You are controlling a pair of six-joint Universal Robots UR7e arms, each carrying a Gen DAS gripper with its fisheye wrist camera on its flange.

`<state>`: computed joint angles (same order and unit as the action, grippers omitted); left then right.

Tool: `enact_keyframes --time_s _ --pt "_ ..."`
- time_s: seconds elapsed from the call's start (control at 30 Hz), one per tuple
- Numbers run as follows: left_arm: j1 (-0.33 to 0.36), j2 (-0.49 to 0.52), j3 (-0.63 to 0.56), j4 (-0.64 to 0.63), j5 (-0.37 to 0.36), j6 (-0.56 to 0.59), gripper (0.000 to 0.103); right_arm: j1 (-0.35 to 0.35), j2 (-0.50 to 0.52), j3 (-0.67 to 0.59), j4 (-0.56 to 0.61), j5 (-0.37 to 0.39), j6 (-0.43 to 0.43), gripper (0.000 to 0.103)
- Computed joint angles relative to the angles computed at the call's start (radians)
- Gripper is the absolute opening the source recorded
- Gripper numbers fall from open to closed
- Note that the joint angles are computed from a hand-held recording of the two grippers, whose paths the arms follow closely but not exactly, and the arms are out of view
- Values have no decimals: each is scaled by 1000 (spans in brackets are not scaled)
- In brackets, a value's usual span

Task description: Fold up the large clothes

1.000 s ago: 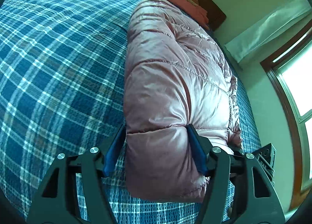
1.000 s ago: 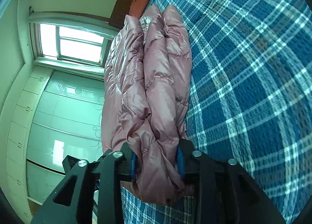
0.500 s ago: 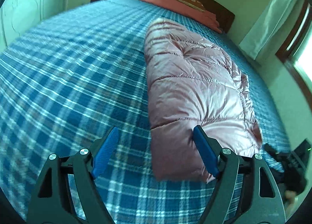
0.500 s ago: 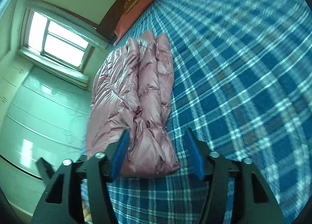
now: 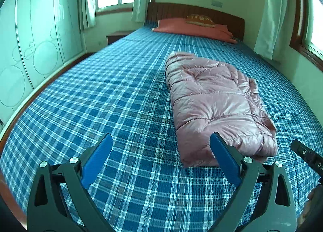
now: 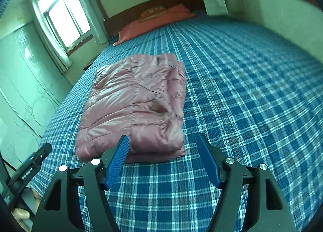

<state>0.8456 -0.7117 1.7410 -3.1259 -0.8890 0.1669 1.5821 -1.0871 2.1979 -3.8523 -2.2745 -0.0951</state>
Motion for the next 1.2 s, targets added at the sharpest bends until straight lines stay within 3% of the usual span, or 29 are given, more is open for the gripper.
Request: enact_keyframes --time_s 0.23,0.47,1.2 --pt "-31 -50 63 -44 -12 -26 99 107 84 -53 -87 -121 -114 76" --pt "-47 -62 81 -62 -8 -25 99 160 119 -80 -154 -170 -190 78" --pt "-60 -69 93 -73 1 -19 99 183 140 -101 -182 -197 -224 78"
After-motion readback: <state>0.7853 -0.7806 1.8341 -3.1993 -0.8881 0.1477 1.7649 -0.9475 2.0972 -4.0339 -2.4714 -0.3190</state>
